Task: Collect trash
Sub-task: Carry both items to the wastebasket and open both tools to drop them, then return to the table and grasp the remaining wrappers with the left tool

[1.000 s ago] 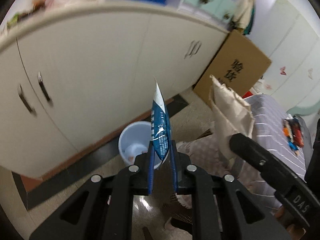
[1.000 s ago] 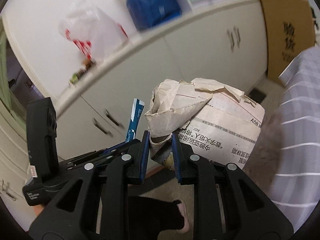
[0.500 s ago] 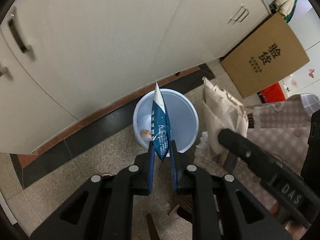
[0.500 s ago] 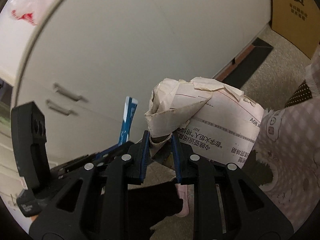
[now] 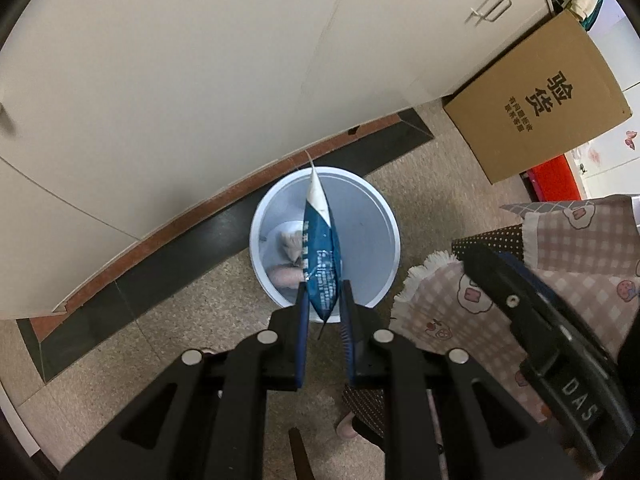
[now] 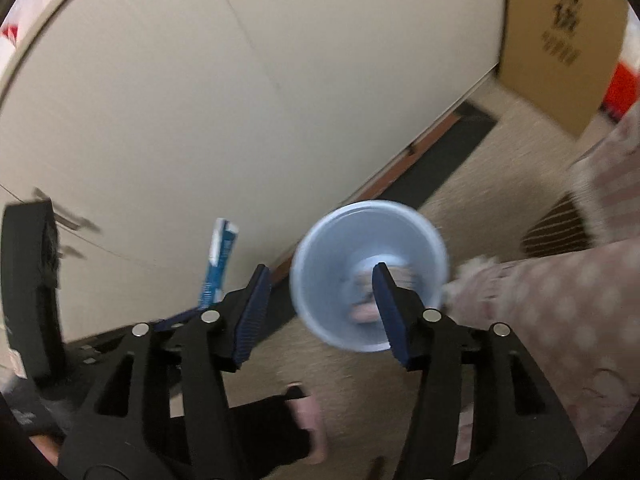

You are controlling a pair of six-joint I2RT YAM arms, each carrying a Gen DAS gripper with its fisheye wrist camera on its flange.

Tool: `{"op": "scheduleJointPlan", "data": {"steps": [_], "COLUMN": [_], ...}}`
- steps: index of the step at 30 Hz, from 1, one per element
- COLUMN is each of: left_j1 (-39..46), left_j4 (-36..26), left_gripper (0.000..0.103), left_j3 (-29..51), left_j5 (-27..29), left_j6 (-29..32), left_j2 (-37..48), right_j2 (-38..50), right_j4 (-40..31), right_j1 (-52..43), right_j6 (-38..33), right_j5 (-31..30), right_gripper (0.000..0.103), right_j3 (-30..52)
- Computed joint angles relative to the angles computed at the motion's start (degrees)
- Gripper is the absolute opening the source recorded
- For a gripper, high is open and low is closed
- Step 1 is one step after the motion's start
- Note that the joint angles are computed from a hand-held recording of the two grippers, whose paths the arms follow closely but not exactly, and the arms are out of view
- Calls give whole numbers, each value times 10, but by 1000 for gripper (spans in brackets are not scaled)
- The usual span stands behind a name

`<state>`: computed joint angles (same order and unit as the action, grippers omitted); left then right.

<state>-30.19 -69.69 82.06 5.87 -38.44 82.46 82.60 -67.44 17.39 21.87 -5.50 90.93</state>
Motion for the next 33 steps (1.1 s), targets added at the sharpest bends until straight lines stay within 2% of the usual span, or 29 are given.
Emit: {"op": "scheduleJointPlan", "data": {"steps": [2, 4, 8, 10, 14, 19, 20, 22, 23, 24, 30, 33], "left_j1": [-7, -12, -25, -29, -36, -49, -52, -64, -69, -74, -90, -108], "left_j4": [6, 3, -3, -7, -20, -44, -48, -60, -64, -67, -111, -155], "left_gripper": [14, 14, 14, 14, 15, 15, 16, 32, 53, 62, 63, 64], "left_j3": [2, 6, 28, 45, 88, 160, 175, 209, 221, 233, 320, 380], "left_j5": [1, 2, 0, -2, -10, -28, -36, -59, -69, -80, -100, -140], "left_j6": [-2, -1, 0, 3, 10, 10, 10, 14, 15, 16, -2, -17], "left_j2": [9, 12, 31, 43, 63, 89, 94, 104, 107, 107, 106, 112], "right_j2": [-10, -12, -30, -49, -81, -94, -100, -117, -123, -128, -148, -152], "right_j4": [-1, -5, 8, 24, 40, 52, 57, 69, 72, 72, 51, 24], "right_j1": [5, 4, -6, -11, -8, 20, 18, 11, 7, 0, -17, -24], "right_j6": [-7, -9, -14, -5, -8, -27, -27, -24, -22, -21, -28, -13], "right_j5": [42, 59, 51, 53, 86, 202, 208, 220, 220, 216, 198, 182], "right_gripper": [63, 64, 64, 68, 71, 71, 71, 72, 72, 72, 72, 72], "right_j3": [-3, 0, -5, -8, 6, 33, 34, 32, 33, 38, 67, 95]}}
